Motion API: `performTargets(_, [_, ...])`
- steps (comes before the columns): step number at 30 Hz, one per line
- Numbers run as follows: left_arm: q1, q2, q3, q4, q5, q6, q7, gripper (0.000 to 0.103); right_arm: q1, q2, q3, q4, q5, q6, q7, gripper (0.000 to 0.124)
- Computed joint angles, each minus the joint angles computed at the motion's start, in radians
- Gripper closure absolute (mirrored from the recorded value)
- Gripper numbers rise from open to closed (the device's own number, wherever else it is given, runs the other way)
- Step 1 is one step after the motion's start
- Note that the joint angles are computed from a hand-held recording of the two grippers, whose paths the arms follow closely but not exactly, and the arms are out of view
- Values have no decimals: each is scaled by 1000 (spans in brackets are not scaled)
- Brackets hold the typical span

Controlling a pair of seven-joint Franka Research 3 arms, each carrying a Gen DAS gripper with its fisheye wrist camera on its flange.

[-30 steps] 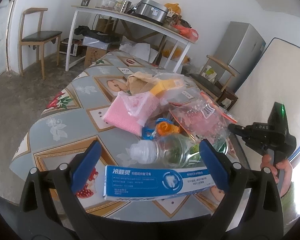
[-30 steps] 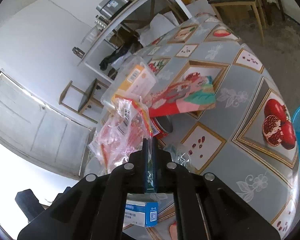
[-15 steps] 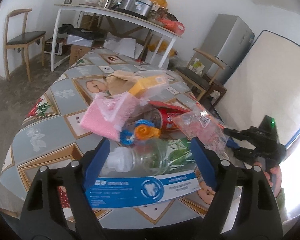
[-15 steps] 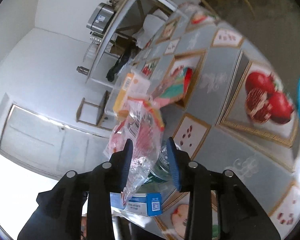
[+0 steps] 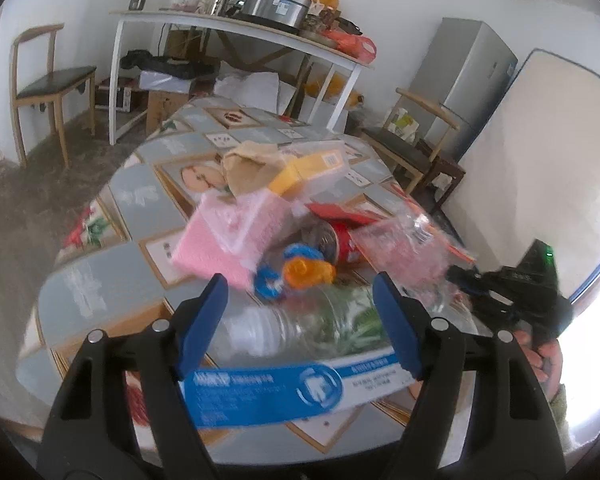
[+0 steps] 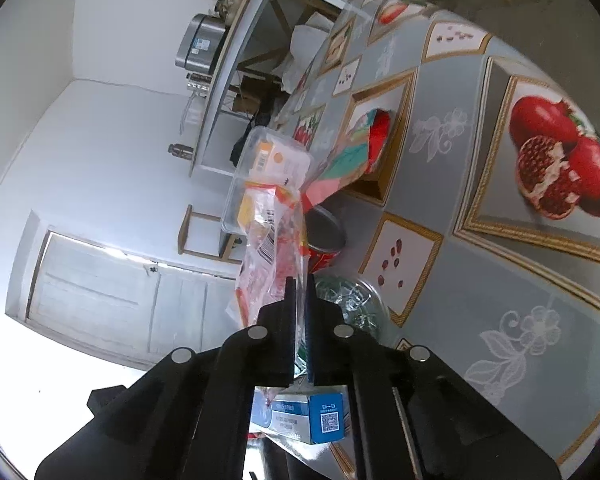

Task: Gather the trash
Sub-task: 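Lift the clear plastic bag with the right tool and carry it toward the blue wastebasket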

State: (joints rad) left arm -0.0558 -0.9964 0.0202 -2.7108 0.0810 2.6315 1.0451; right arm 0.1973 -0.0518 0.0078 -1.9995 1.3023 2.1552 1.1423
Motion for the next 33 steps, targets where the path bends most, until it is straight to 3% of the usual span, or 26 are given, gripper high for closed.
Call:
performTargets(6, [-60, 177, 108, 140, -46, -48, 166, 32, -14, -35, -20, -19, 25, 10, -38, 121])
performTargets(10, [-52, 324, 109, 261, -68, -115, 282, 32, -21, -46, -32, -32, 35, -2, -51, 121])
performTargets(15, [18, 500, 46, 401, -42, -254, 372, 33, -29, -38, -39, -35, 39, -30, -56, 121])
performTargets(18, [60, 554, 19, 434, -37, -303, 376, 46, -34, -35, -40, -38, 45, -40, -55, 121])
performTargets(20, [87, 562, 3, 432, -21, -294, 363, 51, -38, -33, -40, -39, 50, -45, -58, 121])
performTargets(25, [109, 567, -6, 441, -15, -294, 366, 77, -48, -31, -44, -47, 62, -60, -68, 121])
performTargets(28, [120, 559, -18, 439, 7, -296, 358, 85, -50, -30, -43, -47, 68, -65, -70, 121])
performTargets(33, [128, 528, -27, 428, 36, -305, 345, 89, -54, -40, -46, -56, 77, -69, -78, 121])
